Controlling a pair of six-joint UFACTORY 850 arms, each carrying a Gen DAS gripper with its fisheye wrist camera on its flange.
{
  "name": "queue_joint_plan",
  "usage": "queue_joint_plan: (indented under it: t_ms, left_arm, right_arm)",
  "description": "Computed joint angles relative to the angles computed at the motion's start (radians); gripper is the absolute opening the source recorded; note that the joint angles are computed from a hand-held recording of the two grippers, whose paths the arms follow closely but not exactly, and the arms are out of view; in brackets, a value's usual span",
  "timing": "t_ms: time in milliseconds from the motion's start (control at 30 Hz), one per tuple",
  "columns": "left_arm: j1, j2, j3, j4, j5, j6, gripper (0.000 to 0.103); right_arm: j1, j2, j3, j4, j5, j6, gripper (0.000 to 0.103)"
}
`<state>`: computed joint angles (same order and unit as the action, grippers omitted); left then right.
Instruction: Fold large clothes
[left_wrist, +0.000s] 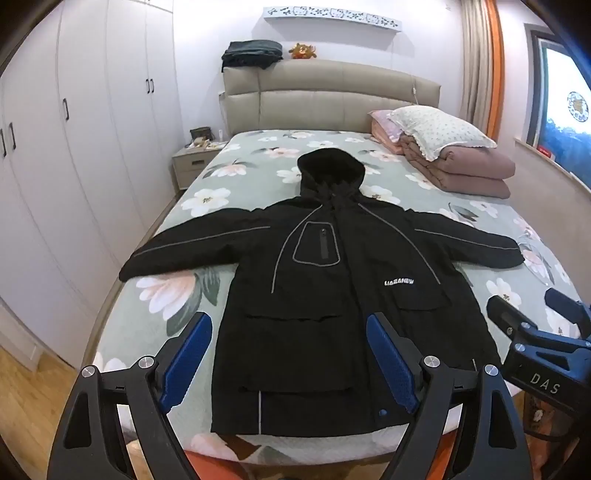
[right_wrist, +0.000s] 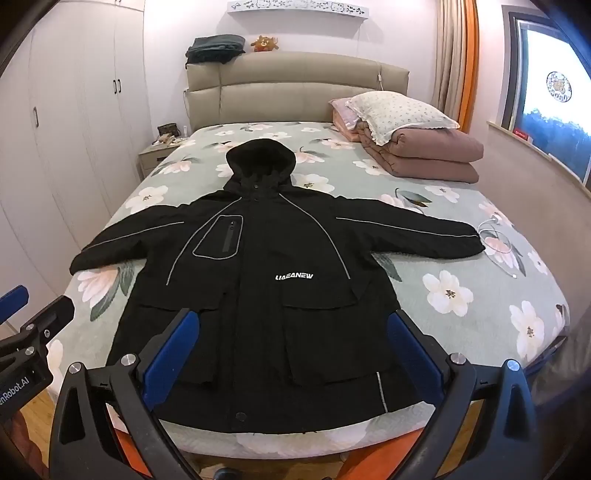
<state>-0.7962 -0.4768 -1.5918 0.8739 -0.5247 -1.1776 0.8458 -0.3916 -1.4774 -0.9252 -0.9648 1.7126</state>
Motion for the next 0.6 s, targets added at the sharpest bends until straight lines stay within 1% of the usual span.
queue_joint_plan:
  t_ms: [67,167,267,333,467,567,600]
  left_arm:
    - [0.001,0.003,0.007,0.005,0.001,-0.011,0.087]
    - [-0.005,0.002,0.007,0.02,-0.018,-0.02,0.087]
    - [-0.017,0.001,0.01,0.057,-0.027,-0.035,0.087]
    - [-0.017,0.0,0.009,0.043,-0.021,-0.021,0.087]
    - [-0.015,0.001,0.018,0.041,-0.017,-0.029,0.087]
    - [-0.002,0.017,0.04,0.032,0.013,-0.03,0.087]
    - [-0.001,0.025,0.056,0.052,0.029,-0.053,0.087]
  right_arm:
    - [0.005,-0.007,-0.012,-0.002,-0.013,0.0,0.103]
    - [0.015,-0.005,-0.013,-0.018,-0.002,0.009,0.103]
    - [0.028,-0.016,-0.029,-0.032,-0.028,0.002,0.103]
    - [0.033,-0.027,-0.043,-0.031,-0.044,-0.01,0.103]
    - [0.036,-0.028,-0.046,-0.024,-0.04,-0.015,0.103]
    - [0.037,-0.035,-0.053,-0.016,-0.043,-0.023,0.103]
    - [0.037,-0.033,-0.05,-0.015,-0.04,-0.023,0.103]
